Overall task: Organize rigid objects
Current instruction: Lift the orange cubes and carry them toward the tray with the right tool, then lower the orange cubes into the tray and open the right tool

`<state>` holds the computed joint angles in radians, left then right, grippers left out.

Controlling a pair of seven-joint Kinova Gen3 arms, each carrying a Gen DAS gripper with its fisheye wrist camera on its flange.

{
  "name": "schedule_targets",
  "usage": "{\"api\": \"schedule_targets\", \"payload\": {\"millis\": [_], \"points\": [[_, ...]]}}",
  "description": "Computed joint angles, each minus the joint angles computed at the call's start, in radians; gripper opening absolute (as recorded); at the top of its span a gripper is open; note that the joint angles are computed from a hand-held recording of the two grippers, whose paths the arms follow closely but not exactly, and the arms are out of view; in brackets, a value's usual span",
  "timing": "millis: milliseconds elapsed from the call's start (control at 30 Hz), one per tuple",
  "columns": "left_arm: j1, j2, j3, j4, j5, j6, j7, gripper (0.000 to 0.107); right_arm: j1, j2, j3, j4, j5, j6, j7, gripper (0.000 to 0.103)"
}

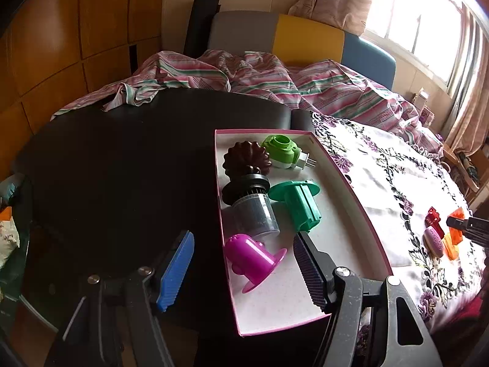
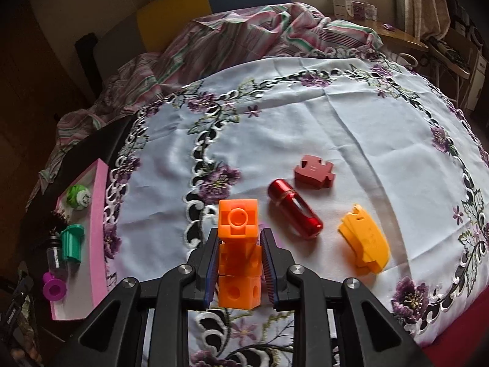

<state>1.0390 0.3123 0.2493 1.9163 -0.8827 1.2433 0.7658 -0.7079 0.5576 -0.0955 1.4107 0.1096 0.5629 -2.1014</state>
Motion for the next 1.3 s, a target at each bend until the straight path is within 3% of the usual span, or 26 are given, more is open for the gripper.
{"api": "schedule_targets", "payload": {"millis": [200, 433, 867, 1300], "points": [[0.001, -0.006, 0.002, 0.01, 0.002, -0.002, 0.014, 0.068, -0.006, 0.015, -0.099, -0.075, -0.048, 0.005, 0.14, 0.025], [0.004, -0.008, 0.007, 0.021, 0.005, -0.003, 0.038, 0.068, -0.042, 0.093, -0.182, -0.214, -0.153, 0.089, 0.333, 0.025], [0.006, -0.018, 0.016, 0.047, 0.024, 0.003, 0.074, 0.068, -0.174, 0.232, -0.158, -0.426, -0.233, 0.255, 0.462, 0.025], [0.001, -0.03, 0.025, 0.073, 0.041, 0.0, 0.104, 0.068, -0.286, 0.409, -0.075, -0.718, -0.198, 0.474, 0.394, 0.025]]}}
